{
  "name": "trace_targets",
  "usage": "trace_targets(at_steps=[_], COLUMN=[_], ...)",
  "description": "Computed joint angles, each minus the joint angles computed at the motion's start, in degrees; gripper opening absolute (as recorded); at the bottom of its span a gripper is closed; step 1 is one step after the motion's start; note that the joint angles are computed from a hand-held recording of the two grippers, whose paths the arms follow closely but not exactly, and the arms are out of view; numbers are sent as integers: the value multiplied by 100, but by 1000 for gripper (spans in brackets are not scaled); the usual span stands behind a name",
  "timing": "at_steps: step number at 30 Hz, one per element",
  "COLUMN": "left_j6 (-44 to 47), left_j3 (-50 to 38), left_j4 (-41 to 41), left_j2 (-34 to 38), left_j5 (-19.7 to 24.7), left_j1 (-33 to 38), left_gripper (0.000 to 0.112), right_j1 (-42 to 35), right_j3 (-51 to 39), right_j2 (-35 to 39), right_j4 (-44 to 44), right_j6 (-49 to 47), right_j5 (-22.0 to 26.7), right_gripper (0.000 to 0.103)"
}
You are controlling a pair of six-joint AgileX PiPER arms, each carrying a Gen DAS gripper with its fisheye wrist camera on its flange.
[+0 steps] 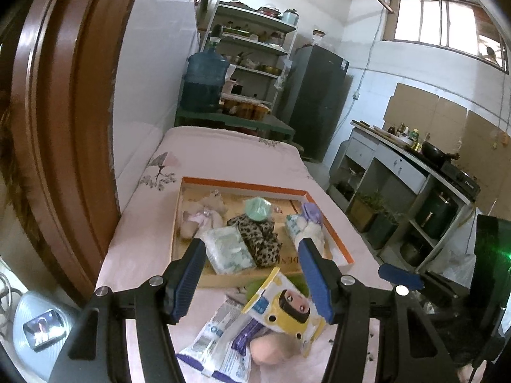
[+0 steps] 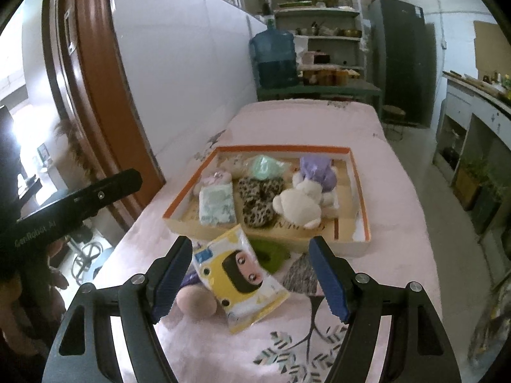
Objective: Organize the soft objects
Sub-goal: 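Withdraw both open grippers from the tray back toward the pile, then grasp the white-and-blue packet with the left gripper while the right gripper grasps the yellow cartoon wipes pack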
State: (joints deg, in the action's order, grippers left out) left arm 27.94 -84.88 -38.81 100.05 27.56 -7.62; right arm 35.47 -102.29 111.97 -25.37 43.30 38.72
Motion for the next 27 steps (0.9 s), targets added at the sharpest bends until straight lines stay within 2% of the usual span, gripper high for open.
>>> trace_targets(at_steps=[5,13,17,27], left_j6=[450,997,1259,2217], left_j3=[397,773,791,624], left_j4=[-406,-885,-1028,-1072], left_j2=[-107,-97,38,522], left_j5=[-119,-149,-38,385], left_j1=[55,154,222,357], left_gripper=[60,60,60,60], right_j1=[99,74,-56,-535], right_j3=[279,102,-141,-1176], right_j2=[12,348,578,1367], right_j4=[151,478,983,2536], right_j6=[-124,-578,-1186,-2737], right_j5=[-125,-43,29,593], right_gripper=[77,77,77,77])
